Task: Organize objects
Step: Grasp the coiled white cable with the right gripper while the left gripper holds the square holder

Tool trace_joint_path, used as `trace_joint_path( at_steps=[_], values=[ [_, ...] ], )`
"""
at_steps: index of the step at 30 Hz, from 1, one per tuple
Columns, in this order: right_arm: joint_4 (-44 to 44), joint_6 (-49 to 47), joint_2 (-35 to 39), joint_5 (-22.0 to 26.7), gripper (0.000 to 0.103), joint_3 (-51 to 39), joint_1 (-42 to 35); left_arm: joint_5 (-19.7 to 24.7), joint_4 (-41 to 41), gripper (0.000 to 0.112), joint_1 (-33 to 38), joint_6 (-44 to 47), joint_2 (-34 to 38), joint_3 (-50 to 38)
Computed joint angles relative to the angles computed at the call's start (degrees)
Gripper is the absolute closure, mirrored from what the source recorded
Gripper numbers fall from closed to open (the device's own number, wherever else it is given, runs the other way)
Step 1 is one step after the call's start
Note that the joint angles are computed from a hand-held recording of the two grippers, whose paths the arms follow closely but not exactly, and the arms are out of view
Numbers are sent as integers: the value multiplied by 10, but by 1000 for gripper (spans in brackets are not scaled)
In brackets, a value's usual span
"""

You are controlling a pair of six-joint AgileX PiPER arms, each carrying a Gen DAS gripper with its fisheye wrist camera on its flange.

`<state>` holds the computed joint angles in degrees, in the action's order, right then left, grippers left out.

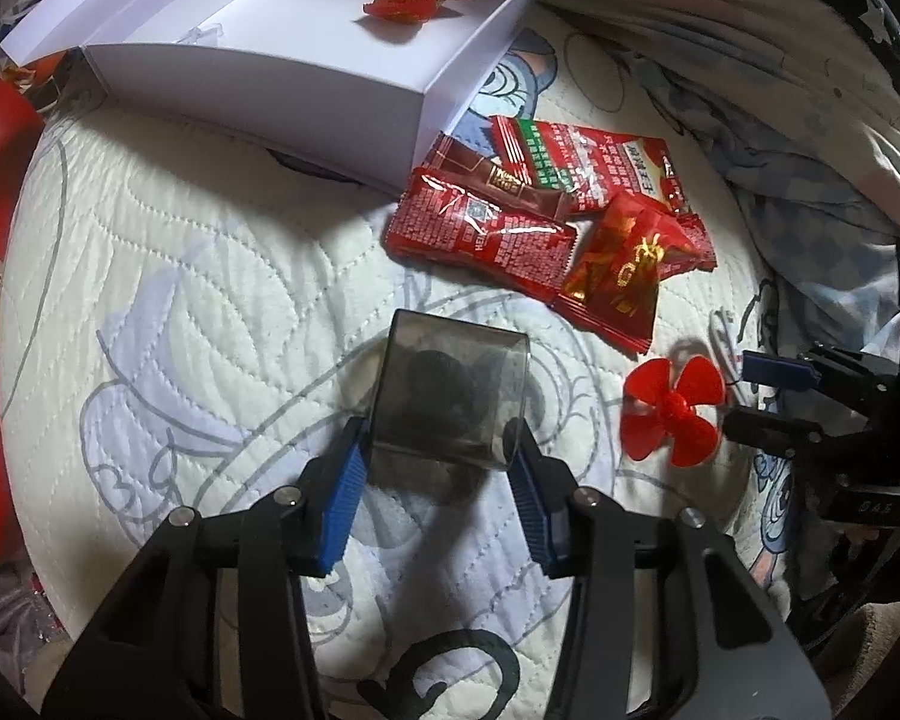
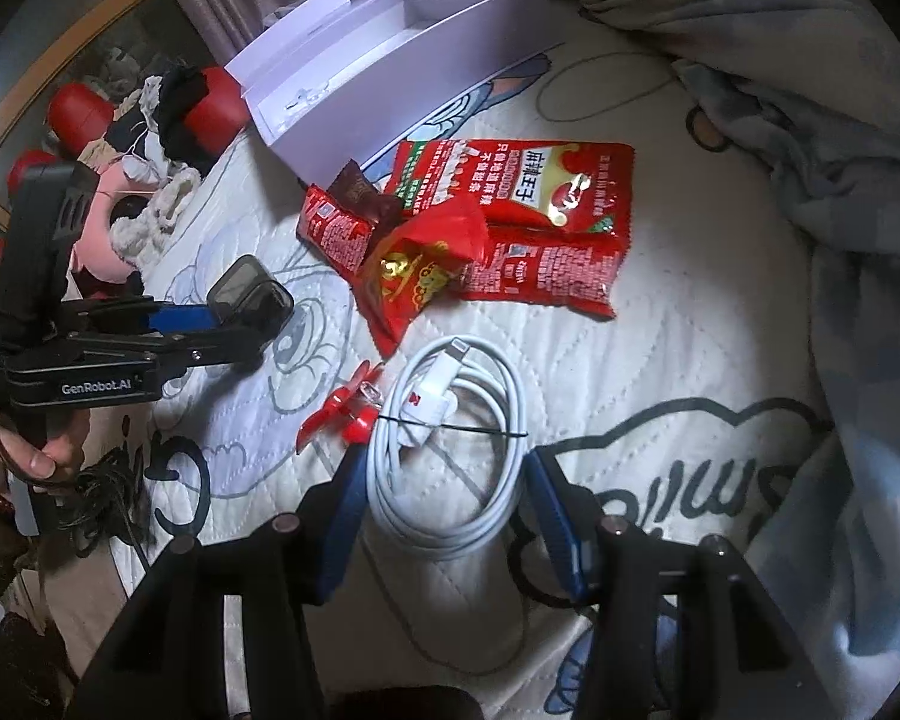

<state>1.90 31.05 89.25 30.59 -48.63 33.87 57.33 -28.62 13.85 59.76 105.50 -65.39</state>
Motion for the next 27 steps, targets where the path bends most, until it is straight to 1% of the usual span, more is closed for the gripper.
trace_joint_path(
  at_steps=[8, 11, 14, 19, 27],
  values=[
    [-8, 12, -2, 7, 49, -5, 10, -19, -11, 68, -6, -1, 7, -3],
    [-17, 19, -3, 12, 49, -10, 13, -35, -20, 69, -8, 17, -4, 10],
    [-29, 28, -6, 21, 49, -15, 16, -38, -12, 69, -12, 16, -7, 10],
    [-25, 27, -5, 26, 49, -23, 16, -21, -12, 70, -12, 13, -9, -1],
    [-46, 41, -8, 47, 49, -52, 35, 18, -15, 71, 13, 14, -19, -18]
  ],
)
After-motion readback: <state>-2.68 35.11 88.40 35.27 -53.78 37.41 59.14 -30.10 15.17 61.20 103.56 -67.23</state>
